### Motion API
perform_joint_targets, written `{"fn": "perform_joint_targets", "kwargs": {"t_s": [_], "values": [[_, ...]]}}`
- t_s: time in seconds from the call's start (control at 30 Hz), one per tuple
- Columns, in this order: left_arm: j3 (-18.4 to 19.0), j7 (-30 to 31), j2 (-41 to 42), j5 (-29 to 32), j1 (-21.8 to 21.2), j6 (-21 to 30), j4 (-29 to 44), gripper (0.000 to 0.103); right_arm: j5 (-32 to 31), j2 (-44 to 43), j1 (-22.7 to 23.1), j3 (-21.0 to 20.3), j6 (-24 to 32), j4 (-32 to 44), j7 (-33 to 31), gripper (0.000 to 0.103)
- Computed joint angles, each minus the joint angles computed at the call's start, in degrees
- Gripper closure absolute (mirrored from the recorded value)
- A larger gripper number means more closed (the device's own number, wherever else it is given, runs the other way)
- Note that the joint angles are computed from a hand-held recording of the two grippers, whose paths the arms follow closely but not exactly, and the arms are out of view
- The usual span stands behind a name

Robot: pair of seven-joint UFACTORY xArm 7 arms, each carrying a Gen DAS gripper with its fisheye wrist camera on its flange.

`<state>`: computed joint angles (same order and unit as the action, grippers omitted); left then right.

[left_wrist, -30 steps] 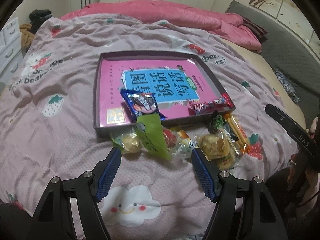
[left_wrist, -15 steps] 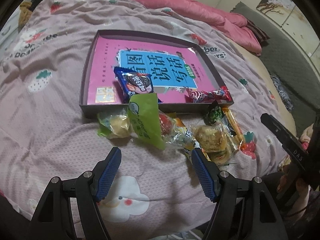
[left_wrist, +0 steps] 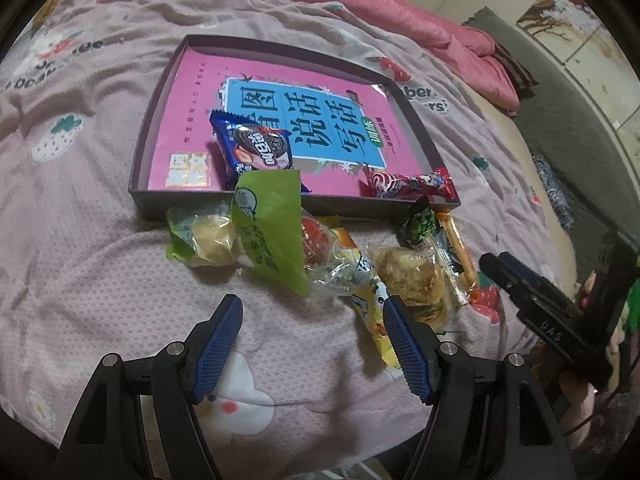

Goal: Organize snacks
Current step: 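Grasp the green-labelled clear bag with left gripper while right grasps yellow rice-cracker bag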

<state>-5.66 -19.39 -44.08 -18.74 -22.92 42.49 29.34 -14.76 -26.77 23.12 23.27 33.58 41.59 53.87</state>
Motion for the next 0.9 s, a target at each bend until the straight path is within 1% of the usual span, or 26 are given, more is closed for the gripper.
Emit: {"fn": "perform_joint_targets", "kwargs": {"t_s": [0.13, 0.23, 0.3, 0.5, 0.63, 0.73, 0.83, 0.9], "values": [[-0.3, -0.9, 0.3, -0.9, -0.5, -0.9, -0.2, 0.029, -0.3, 0.3, -0.1, 0.0, 0.0, 0.3, 0.0, 0.041], [0.3, -0.9, 1.0, -2.2, -1.4, -1.7, -0.3, 0.029, -0.1, 0.4, 0.1, -0.2, -0.1, 0.3, 0.0, 0.041], [-0.2, -1.4, 0.7, -0.7, 0.0, -1.6, -0.2, 0.029, 0.0, 0.3, 0.0, -0.3, -0.5, 0.1, 0.0, 0.041], [-0.3, -3.2, 0.2, 3.3, 4.2, -1.4, -0.1, 0.029, 1.2, 0.9, 0.0, -1.3, -1.6, -0.2, -0.4, 0.041], [1.1, -3.2, 1.6, 3.5, 5.1, -2.4, -0.1, 0.029, 1.5, 1.4, 0.0, -1.5, -1.9, -0.2, -0.7, 0.041], [2.3, -2.0, 2.4, 3.5, 5.5, -3.3, -0.3, 0.029, 1.6, 1.6, 0.0, -1.5, -1.8, -0.1, -0.8, 0.041], [4.3, 1.2, 2.7, 2.1, 4.7, -4.2, -1.3, 0.029, 1.8, 2.0, 0.0, -1.6, -1.8, 0.0, -0.9, 0.041], [3.9, 1.6, 2.9, 2.2, 5.3, -4.4, -2.0, 0.029, 1.9, 2.4, 0.0, -1.7, -1.7, 0.1, -0.9, 0.041]]}}
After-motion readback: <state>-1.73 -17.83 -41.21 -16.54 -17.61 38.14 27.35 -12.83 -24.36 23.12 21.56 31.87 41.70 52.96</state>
